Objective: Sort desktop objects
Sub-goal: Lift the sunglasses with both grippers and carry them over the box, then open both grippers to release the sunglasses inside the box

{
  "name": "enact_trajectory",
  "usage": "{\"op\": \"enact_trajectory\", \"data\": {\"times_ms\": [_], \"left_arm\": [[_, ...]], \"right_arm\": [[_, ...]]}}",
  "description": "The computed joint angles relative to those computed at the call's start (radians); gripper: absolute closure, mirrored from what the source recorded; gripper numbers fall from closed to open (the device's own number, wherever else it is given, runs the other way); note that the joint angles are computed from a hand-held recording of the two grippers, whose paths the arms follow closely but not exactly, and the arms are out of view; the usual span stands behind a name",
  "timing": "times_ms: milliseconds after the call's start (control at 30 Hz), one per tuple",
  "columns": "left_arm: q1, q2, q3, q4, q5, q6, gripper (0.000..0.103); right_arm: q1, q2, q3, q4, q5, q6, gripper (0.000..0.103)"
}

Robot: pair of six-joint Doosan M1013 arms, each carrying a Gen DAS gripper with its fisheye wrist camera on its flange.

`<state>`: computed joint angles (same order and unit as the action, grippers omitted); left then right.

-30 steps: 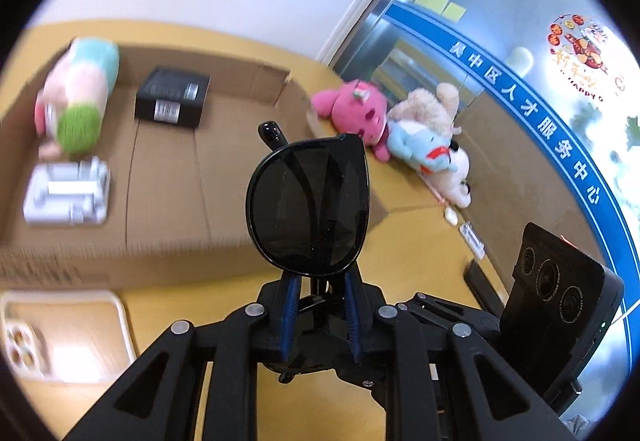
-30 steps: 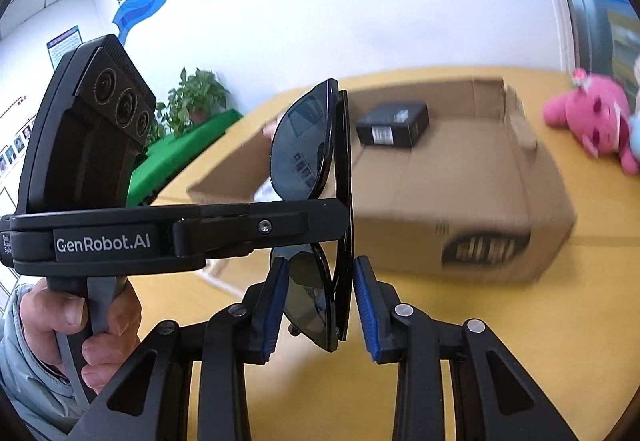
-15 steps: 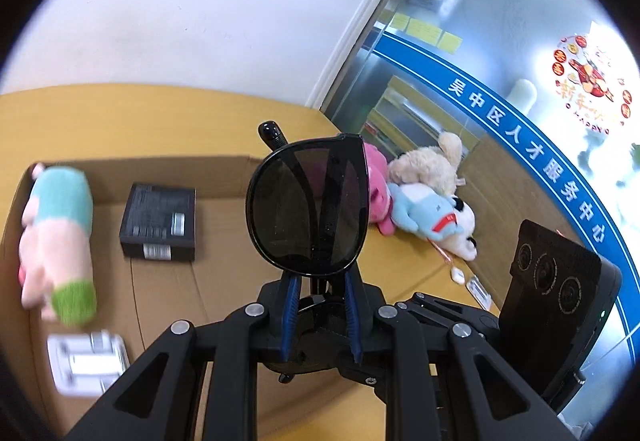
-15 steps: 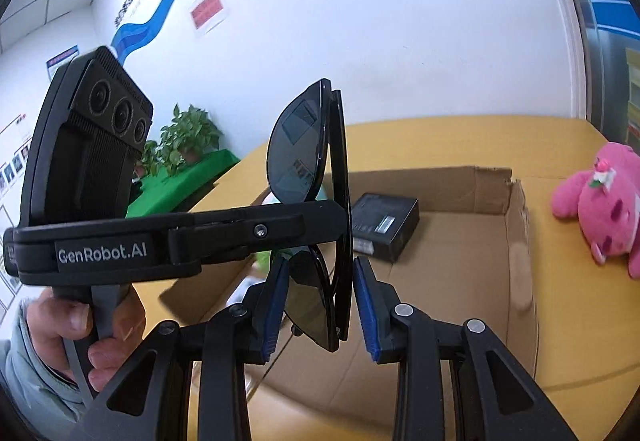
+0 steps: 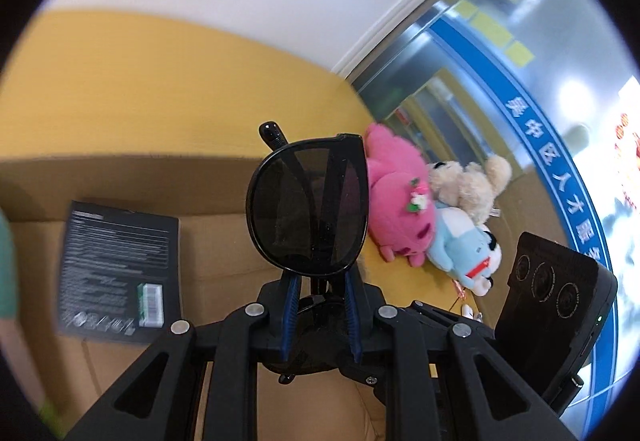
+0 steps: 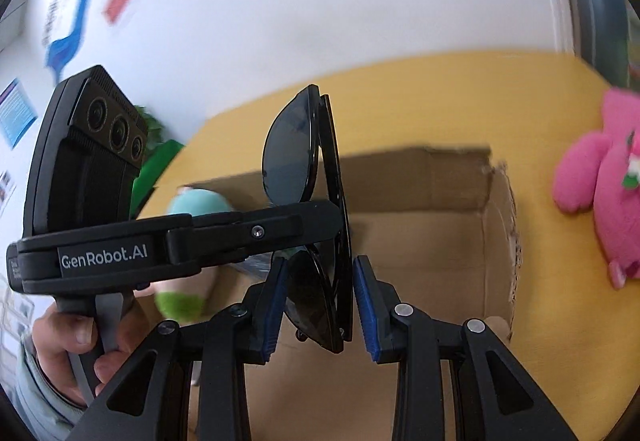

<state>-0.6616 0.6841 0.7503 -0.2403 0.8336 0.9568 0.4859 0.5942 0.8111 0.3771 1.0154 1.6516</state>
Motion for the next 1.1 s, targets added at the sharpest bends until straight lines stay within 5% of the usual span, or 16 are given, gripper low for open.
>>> {"op": "enact_trajectory", "data": {"times_ms": [267,433,567,833,1000,1100], "left_arm": [[0.024,0.140,-0.153,-0.110,0.177,-0.040,0.083],[0.026,0.188,-0.248,-0.099,0.279,-0.084,0.082],[0.010,0.209,-0.326,-0.023,0.372,-0.097,0.071],[-0.060,0.017,-0.118,0.230,0.234,-0.069,0.057],[-0.161,-0.159,0.108,0.638,0.153,-0.214,0.040],[-0.242,-0.246,0.246,0.936,0.172,-0.384,0.023]], "right_arm": [[-0.017,0.115,-0.121,-0.055,0.209,0.171,0.081],[-0.008,0.124,-0.137,-0.087,0.231,0.187,0.081],[-0.003,0.097,-0.094,-0.073,0.184,0.175,0.079],[0.047,-0.052,0.056,-0.262,0.034,0.167,0.042],[0.080,-0.192,0.229,-0.304,-0.119,0.150,0.018],[0.127,-0.280,0.336,-0.387,-0.193,0.186,0.005]]}}
